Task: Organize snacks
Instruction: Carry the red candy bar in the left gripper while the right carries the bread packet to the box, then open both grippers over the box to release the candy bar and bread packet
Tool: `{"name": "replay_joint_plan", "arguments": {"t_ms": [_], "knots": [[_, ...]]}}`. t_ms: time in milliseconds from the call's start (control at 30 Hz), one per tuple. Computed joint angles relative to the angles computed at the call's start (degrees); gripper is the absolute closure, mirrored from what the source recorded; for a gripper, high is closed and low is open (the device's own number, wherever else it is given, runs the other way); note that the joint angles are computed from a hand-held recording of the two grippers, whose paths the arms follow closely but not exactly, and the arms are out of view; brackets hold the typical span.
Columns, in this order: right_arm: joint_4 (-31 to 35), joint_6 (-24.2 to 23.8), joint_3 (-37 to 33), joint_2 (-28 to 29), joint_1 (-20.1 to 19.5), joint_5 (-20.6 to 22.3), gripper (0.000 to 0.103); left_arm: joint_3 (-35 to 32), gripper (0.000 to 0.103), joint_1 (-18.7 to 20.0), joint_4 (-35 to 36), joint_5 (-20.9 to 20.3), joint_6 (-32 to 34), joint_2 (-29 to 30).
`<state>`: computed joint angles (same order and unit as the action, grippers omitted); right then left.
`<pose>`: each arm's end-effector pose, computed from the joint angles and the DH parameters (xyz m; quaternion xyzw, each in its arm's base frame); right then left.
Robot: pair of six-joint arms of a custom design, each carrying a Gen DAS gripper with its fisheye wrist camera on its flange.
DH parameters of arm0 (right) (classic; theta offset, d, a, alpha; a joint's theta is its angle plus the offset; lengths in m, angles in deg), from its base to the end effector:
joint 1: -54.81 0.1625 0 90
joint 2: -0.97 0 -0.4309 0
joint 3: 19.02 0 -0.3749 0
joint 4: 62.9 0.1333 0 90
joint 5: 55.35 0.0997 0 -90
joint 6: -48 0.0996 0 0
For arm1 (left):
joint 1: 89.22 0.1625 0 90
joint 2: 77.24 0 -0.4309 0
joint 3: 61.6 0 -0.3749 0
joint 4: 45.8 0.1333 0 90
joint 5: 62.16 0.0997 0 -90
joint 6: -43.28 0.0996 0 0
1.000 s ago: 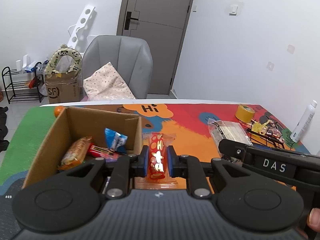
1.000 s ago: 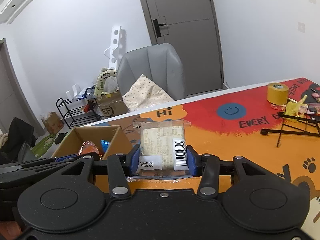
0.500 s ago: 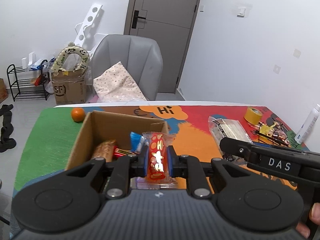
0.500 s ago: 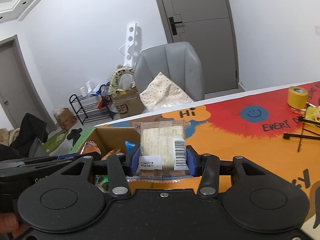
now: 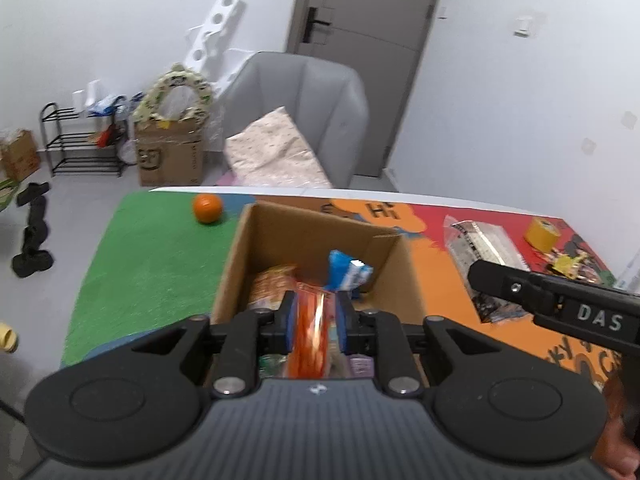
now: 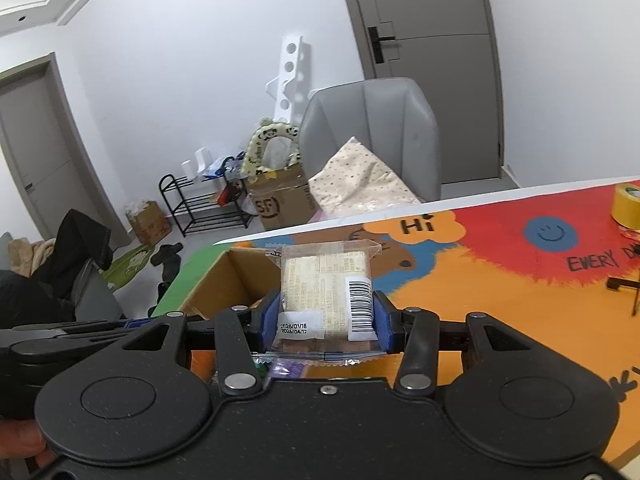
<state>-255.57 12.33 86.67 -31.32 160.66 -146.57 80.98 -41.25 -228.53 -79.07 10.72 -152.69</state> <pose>0.2920 -0.5481 -0.0047 0.4181 -0.8725 0.2471 0.0536 -0.0688 -0.4178 0.2511 -0.0668 0.7916 -0.4934 0.3541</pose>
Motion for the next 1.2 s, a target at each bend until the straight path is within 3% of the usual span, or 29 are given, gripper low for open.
{"name": "replay_joint_plan", "arguments": {"t_ms": [67,167,367,433,500,667,767,1200], "knots": [[1.09,0.28,-0.42,0.17,0.32,0.72,0.058,0.02,0.072,-0.12,5.85,0.8,-3.91,-1.95],[2.04,0.6,-1.16,0.8,1.04,0.65,0.058,1.28,0.061,-0.99,3.89,1.15,-3.09,-3.04],[4.18,2.26,-2.56,1.71,2.13,2.06,0.058,2.97,0.048,-2.25,6.04,3.31,-5.48,-6.39],[4.65,3.82,-2.74,1.7,1.89,4.45,0.05,3.4,0.044,-2.29,5.39,3.81,-5.39,-6.84],[4.32,5.42,-2.76,1.62,1.83,4.72,0.031,3.81,0.039,-2.49,7.32,4.3,-6.72,-7.93],[4.46,6.64,-1.75,0.61,1.37,4.0,0.03,4.9,0.024,-3.36,12.94,5.85,-10.94,-10.13],[3.04,6.12,-0.24,-0.1,1.26,3.26,0.023,5.47,0.018,-3.83,14.09,5.78,-12.87,-10.97],[-2.34,4.61,7.22,-4.28,-0.84,2.57,0.007,6.56,0.008,-7.98,33.82,3.91,-28.21,-15.92]]}}
